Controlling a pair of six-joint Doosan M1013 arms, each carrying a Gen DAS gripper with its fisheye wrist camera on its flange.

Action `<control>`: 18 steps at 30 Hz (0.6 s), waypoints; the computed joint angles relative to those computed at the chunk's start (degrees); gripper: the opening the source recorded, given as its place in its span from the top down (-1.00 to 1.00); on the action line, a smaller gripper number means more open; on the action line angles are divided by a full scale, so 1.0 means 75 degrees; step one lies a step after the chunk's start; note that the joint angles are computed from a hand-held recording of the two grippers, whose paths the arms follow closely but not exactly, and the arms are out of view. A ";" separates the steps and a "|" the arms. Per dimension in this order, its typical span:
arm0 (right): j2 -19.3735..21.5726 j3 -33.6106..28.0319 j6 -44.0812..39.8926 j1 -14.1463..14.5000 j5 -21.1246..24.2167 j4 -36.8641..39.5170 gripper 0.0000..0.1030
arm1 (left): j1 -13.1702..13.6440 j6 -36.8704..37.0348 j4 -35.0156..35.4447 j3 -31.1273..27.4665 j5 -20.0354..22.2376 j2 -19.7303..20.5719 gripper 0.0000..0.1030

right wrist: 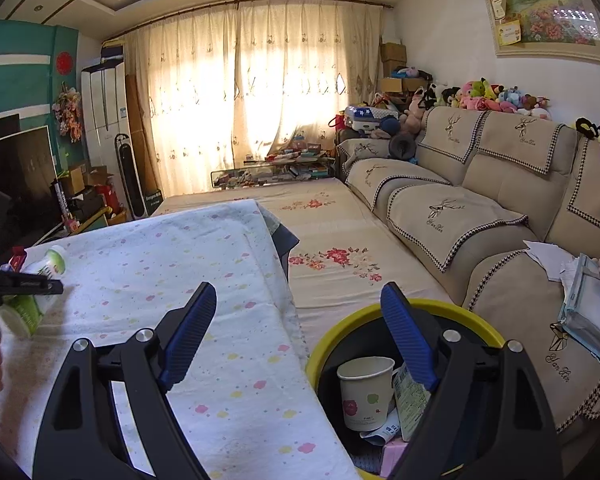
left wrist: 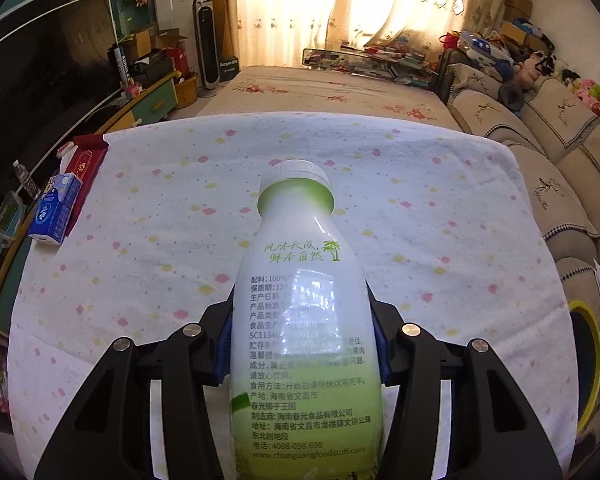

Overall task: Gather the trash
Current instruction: 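Carry the bottle with the left tool into the bin and release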

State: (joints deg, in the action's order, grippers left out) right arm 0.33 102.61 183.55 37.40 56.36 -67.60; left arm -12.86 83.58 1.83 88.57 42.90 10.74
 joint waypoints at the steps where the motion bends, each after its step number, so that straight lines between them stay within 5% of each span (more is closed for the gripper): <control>1: -0.0027 0.0052 0.0215 0.0041 0.0061 -0.0183 -0.55 | -0.0011 0.0223 -0.0172 0.0109 -0.0058 -0.0135 -0.01; 11: -0.0768 0.0623 0.0729 0.0242 0.0507 -0.0394 -0.55 | -0.0631 0.2712 -0.1965 0.0992 0.0088 -0.1315 -0.01; 18: -0.1428 0.1101 0.0616 0.0490 0.1611 0.0044 -0.55 | -0.1708 0.3738 -0.2983 0.0830 0.0564 -0.1302 -0.01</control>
State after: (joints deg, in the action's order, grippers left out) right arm -10.38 110.87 188.17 41.07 68.44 -67.27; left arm -25.67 111.61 -20.54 94.79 47.12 0.97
